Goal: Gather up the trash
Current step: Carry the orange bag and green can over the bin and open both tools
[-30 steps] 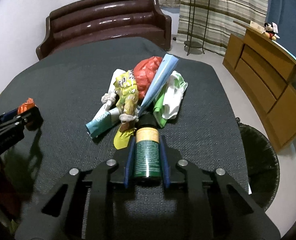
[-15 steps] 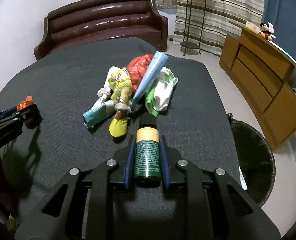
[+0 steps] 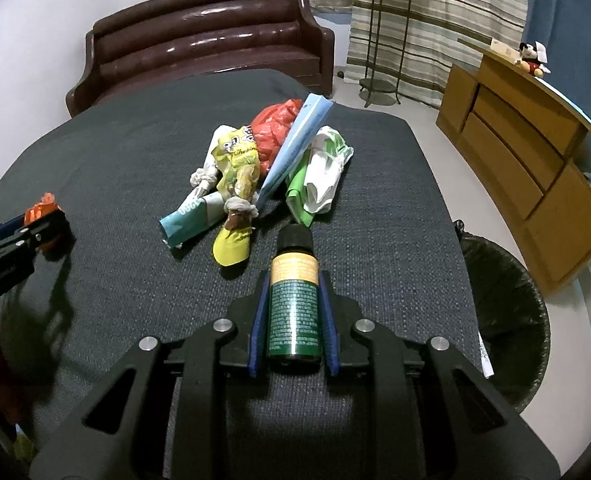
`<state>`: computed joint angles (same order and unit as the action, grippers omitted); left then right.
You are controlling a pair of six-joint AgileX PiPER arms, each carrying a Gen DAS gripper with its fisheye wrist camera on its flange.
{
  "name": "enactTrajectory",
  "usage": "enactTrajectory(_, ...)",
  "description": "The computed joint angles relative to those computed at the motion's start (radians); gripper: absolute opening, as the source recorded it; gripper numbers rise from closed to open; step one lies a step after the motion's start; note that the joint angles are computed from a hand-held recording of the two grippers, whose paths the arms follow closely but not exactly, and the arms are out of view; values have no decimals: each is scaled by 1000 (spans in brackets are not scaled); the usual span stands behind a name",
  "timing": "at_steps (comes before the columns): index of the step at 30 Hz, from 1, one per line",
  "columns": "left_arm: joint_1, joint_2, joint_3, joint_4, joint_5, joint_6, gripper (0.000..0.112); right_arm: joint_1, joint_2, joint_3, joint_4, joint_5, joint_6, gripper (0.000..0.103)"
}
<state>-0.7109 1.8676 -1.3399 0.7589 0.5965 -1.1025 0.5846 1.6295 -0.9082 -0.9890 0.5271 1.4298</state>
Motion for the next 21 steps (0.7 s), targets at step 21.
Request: enactTrajectory(21, -214, 106, -205, -36, -4, 74, 53, -226, -340, 281, -160, -35, 90, 23)
